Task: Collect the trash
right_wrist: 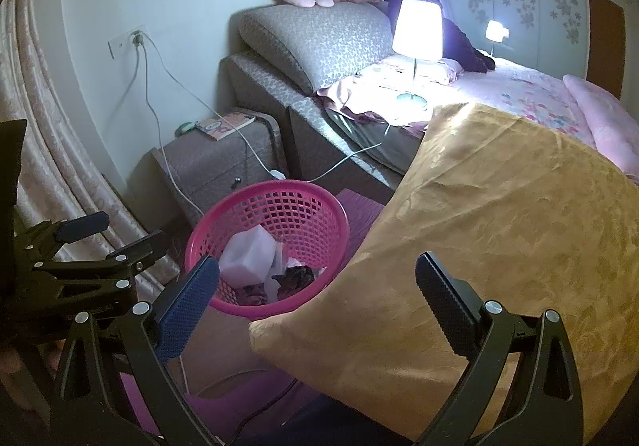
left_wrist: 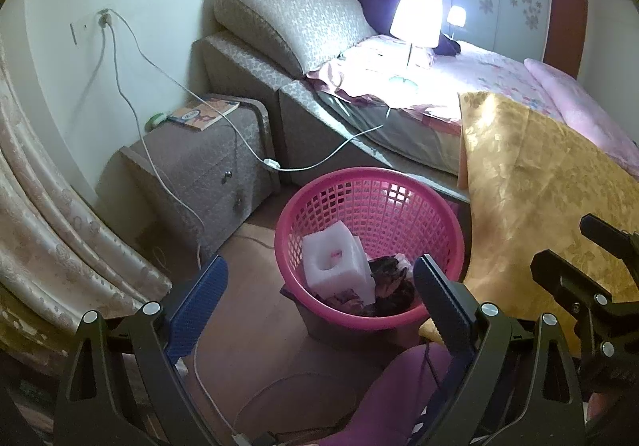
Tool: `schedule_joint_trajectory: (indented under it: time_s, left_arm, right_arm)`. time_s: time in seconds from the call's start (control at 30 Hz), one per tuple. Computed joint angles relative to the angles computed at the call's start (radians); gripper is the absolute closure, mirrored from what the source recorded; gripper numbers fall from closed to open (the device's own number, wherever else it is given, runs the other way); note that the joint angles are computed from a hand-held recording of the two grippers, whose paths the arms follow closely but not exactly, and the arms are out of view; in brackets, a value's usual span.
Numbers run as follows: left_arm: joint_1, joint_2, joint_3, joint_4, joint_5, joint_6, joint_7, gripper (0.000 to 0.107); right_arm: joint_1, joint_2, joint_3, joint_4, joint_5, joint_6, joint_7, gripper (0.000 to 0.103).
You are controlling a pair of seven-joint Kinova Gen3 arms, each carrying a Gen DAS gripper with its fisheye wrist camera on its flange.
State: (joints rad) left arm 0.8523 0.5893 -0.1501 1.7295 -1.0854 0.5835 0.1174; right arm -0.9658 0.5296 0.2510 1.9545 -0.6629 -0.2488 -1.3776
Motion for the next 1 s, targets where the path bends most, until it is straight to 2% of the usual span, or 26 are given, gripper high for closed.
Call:
schedule_joint_trajectory:
  time_s: [0.4,1.0]
  left_arm:
    - [-0.004,-0.002,-0.001,0.008,-0.001,-0.011,0.004,0.017]
    - [0.0,0.004,-0.008,0.005,0.013,-0.021,-0.003,0.017]
  right_arm:
    - [-0.004,0.009,-0.016,0.003,-0.009,-0.009,0.009,0.007]
    - [-0.011,0.012,0.007,-0.012,0.025,0.02,-0.027,0.007]
